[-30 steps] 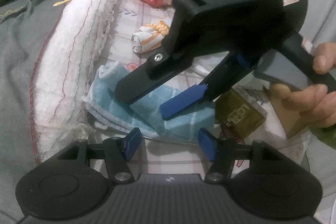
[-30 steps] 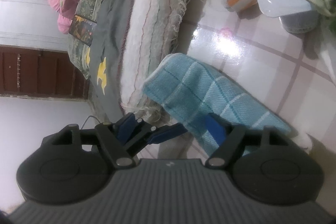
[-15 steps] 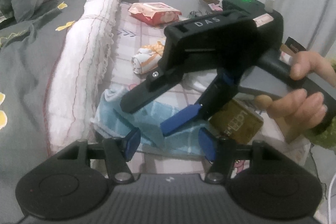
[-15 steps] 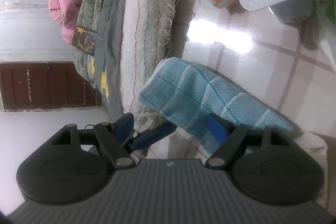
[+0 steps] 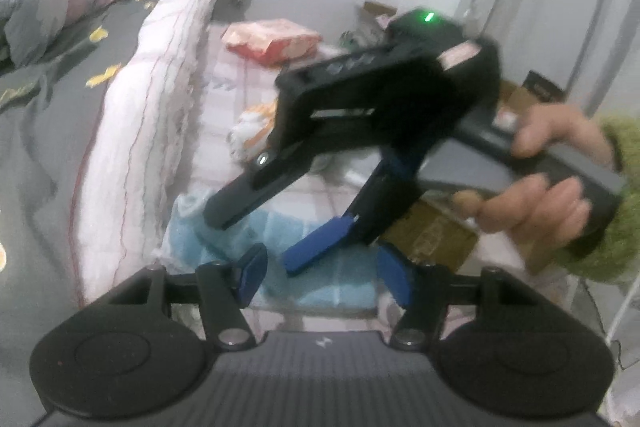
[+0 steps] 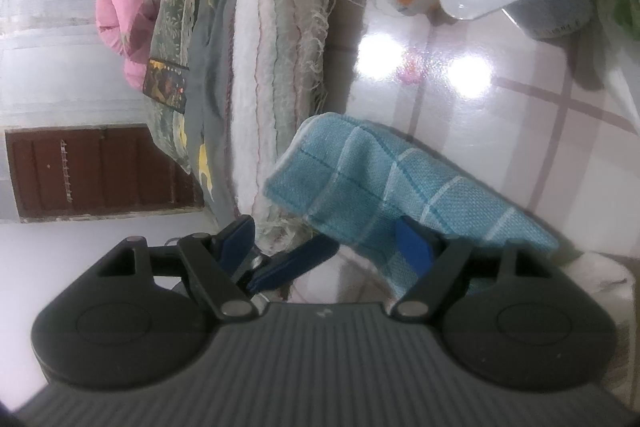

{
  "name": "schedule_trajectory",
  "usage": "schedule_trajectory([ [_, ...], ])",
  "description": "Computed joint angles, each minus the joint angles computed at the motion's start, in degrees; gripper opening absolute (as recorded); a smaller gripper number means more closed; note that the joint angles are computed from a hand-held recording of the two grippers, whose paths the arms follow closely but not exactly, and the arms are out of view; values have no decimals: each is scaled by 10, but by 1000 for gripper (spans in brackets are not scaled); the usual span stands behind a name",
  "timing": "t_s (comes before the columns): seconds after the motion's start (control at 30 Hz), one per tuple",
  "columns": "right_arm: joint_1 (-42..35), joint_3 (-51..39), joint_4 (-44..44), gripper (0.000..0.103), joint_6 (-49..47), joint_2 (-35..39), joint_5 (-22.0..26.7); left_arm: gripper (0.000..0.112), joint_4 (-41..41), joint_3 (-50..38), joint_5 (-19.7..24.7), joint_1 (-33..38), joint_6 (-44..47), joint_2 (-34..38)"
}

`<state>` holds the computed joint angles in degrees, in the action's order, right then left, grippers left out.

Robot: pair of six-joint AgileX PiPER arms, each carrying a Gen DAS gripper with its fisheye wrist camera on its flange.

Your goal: Organize soft objects

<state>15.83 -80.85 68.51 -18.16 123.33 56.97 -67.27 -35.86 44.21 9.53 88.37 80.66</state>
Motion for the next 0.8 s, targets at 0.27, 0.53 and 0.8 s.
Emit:
schedule_trajectory([
  [0.27, -9, 31, 40, 78, -26, -4, -6, 65, -30, -7, -63, -39, 13, 36],
  [0.53, 1, -16, -39, 80, 6, -28, 1, 65, 3, -7, -80, -32, -16, 47],
  [0.8, 47, -144, -281, 80, 140, -15, -15, 66, 0, 0, -90, -34, -8, 45],
])
